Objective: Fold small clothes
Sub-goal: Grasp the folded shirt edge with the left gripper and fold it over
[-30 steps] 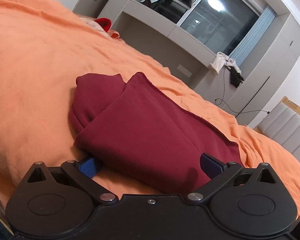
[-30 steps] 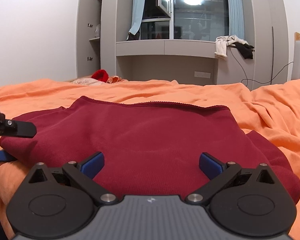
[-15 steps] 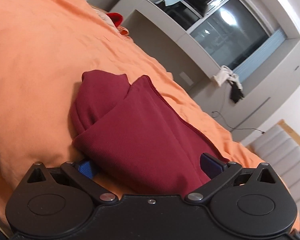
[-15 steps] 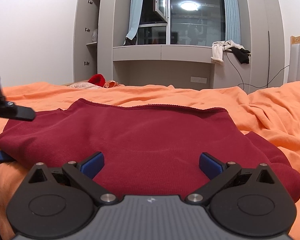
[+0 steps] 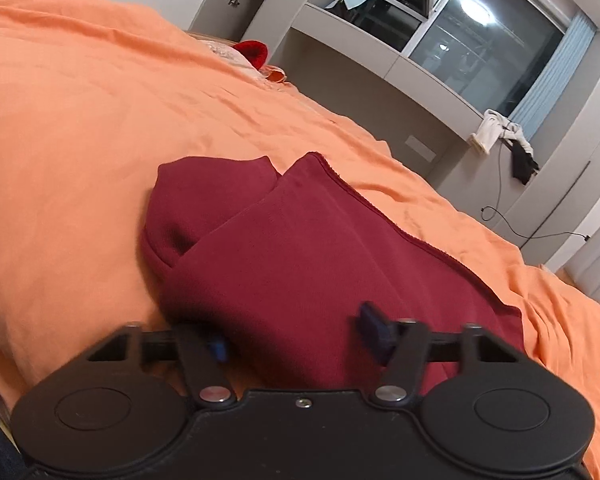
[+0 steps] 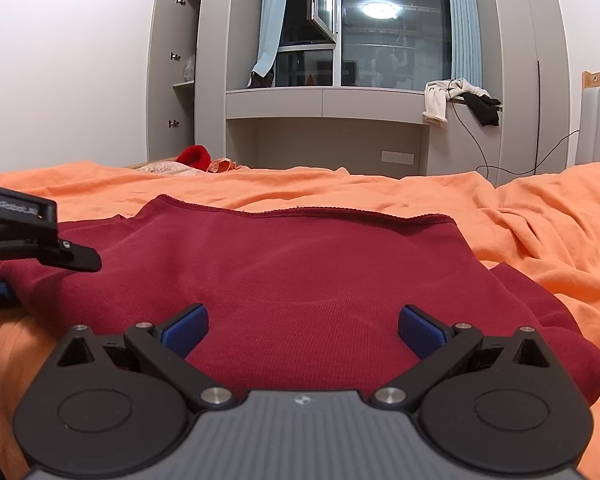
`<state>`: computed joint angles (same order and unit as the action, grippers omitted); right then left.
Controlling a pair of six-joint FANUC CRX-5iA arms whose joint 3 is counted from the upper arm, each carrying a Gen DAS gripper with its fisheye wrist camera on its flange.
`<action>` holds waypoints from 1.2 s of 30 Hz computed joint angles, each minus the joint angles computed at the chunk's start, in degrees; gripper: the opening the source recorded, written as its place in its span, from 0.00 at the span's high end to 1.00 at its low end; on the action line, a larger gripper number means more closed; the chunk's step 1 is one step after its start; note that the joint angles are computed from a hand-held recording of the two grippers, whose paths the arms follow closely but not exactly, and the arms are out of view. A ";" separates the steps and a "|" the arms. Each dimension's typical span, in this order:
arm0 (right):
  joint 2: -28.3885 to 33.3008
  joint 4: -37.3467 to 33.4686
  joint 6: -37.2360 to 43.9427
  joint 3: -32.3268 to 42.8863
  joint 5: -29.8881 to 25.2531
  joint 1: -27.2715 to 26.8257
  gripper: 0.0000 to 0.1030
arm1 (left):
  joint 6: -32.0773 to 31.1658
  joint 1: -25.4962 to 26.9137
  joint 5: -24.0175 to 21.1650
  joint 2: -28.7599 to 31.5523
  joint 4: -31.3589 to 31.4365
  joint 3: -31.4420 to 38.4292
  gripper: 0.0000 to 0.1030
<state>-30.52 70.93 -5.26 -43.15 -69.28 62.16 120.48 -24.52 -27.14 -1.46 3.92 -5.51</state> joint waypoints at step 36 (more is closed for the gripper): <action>-19.64 2.17 -0.37 -0.81 -27.72 2.50 0.00 | -60.38 -16.57 -4.03 8.80 8.55 13.43 0.84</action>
